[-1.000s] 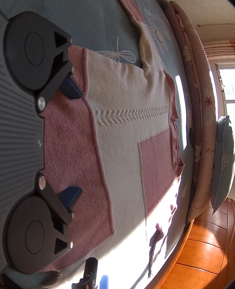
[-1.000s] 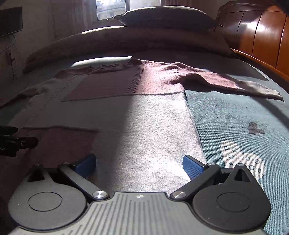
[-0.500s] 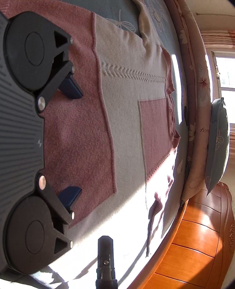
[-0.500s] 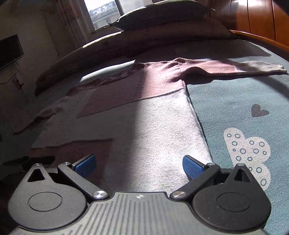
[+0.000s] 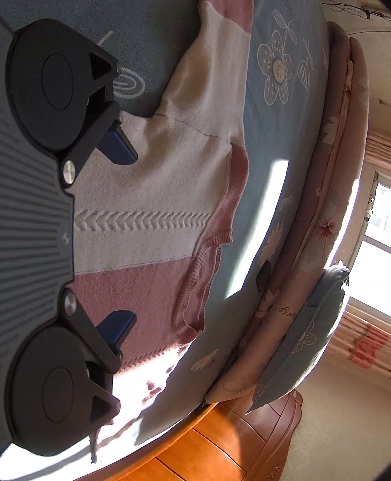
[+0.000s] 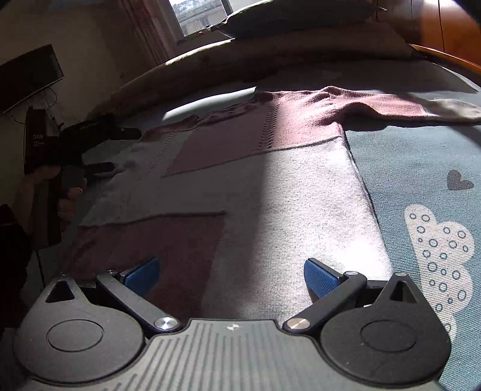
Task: Fold clothes
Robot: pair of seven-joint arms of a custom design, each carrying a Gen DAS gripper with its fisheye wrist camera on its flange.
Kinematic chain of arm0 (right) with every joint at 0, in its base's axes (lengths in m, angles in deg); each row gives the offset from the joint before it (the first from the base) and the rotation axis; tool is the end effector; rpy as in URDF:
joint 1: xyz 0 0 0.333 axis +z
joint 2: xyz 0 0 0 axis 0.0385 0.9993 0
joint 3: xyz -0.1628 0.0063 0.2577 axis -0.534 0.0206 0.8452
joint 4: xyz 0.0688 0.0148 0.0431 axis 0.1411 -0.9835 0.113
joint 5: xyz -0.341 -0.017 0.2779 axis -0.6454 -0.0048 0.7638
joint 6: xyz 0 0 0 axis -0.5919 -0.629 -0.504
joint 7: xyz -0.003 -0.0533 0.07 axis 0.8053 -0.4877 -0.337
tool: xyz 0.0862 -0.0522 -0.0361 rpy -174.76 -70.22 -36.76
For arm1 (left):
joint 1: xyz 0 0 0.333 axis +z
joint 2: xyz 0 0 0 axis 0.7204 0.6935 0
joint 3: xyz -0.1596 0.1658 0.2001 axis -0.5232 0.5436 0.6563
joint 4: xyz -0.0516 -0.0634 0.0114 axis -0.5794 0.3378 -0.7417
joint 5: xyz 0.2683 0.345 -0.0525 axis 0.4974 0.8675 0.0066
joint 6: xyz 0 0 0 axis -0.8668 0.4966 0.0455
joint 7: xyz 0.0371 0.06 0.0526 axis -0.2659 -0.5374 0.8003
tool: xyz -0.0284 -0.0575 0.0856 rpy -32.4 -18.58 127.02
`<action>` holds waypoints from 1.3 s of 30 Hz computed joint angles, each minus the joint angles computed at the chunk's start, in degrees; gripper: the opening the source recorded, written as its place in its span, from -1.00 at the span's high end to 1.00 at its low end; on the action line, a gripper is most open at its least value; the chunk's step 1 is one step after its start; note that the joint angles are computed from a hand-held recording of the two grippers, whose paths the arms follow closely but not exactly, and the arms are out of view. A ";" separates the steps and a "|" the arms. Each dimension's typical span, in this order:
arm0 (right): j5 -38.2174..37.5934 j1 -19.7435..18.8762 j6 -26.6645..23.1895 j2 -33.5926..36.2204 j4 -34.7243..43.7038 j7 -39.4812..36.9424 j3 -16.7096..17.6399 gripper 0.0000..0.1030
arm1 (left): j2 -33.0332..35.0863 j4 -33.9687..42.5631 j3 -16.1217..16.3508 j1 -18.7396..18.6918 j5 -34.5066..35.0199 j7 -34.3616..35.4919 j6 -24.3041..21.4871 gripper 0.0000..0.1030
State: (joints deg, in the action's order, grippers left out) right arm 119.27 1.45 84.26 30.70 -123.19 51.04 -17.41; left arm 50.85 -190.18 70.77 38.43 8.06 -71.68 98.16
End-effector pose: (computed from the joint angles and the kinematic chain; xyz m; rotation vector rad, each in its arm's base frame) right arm 0.6163 -0.0299 0.4702 -1.9823 1.0580 -0.0515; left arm 0.6169 -0.2040 0.4876 -2.1567 1.0246 -0.9415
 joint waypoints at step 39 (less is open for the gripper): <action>-2.65 0.21 -3.46 -1.71 -1.22 -1.62 -0.67 -1.00 | -5.30 -8.40 -0.41 2.92 -15.91 5.96 7.98 -0.97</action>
State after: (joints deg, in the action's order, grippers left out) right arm 116.62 1.66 80.80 28.99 -124.41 49.43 -18.08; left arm 45.55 -198.59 70.36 41.35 -7.85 -65.72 106.14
